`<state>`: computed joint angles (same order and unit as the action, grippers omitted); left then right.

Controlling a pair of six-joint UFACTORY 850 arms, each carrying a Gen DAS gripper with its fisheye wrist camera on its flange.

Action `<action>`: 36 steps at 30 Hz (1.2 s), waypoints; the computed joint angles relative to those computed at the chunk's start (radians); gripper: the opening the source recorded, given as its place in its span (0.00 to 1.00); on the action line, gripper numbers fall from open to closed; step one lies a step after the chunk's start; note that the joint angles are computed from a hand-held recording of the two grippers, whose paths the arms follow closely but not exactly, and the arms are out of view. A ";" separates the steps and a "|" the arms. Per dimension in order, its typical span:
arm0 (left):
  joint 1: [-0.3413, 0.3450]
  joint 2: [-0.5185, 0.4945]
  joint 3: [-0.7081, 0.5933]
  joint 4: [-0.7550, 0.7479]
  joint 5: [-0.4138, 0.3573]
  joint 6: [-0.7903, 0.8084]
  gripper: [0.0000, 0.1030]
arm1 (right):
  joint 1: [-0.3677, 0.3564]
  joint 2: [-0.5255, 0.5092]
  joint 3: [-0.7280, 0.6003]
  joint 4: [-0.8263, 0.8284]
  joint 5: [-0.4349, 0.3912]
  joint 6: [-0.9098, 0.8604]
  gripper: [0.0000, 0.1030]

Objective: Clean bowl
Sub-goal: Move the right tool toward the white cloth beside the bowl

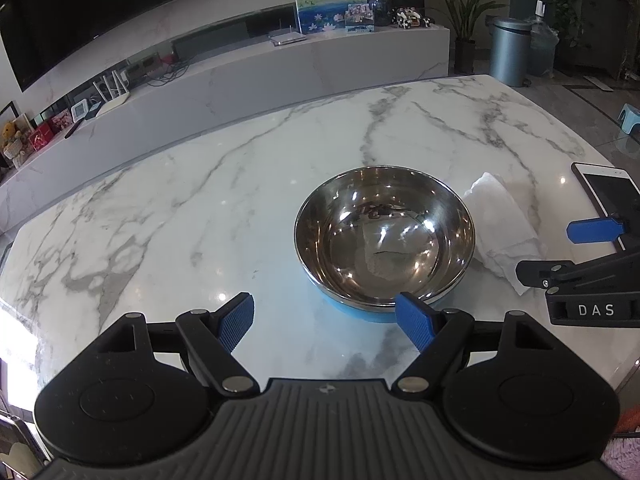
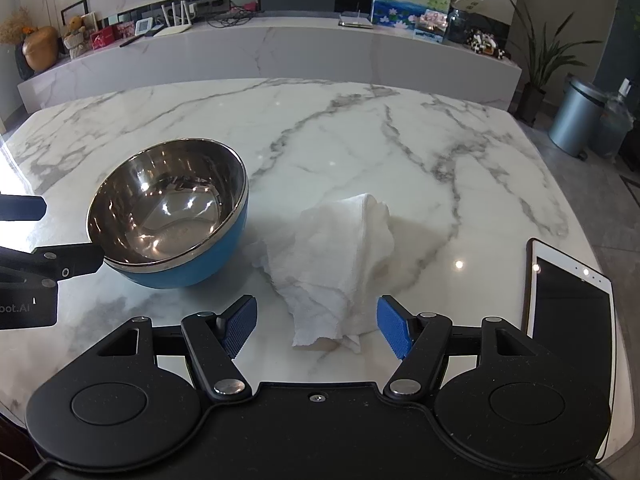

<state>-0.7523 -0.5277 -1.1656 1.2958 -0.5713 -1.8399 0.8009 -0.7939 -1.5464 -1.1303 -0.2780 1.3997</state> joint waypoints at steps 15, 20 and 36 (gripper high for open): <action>0.006 0.001 -0.001 -0.048 0.060 0.075 0.75 | 0.003 0.001 0.002 0.011 -0.010 -0.029 0.63; 0.005 -0.002 -0.003 -0.072 0.057 0.101 0.75 | 0.005 0.000 0.000 0.013 -0.013 -0.039 0.63; 0.007 -0.006 -0.008 -0.095 0.053 0.122 0.75 | 0.004 -0.002 -0.002 0.025 -0.015 -0.054 0.63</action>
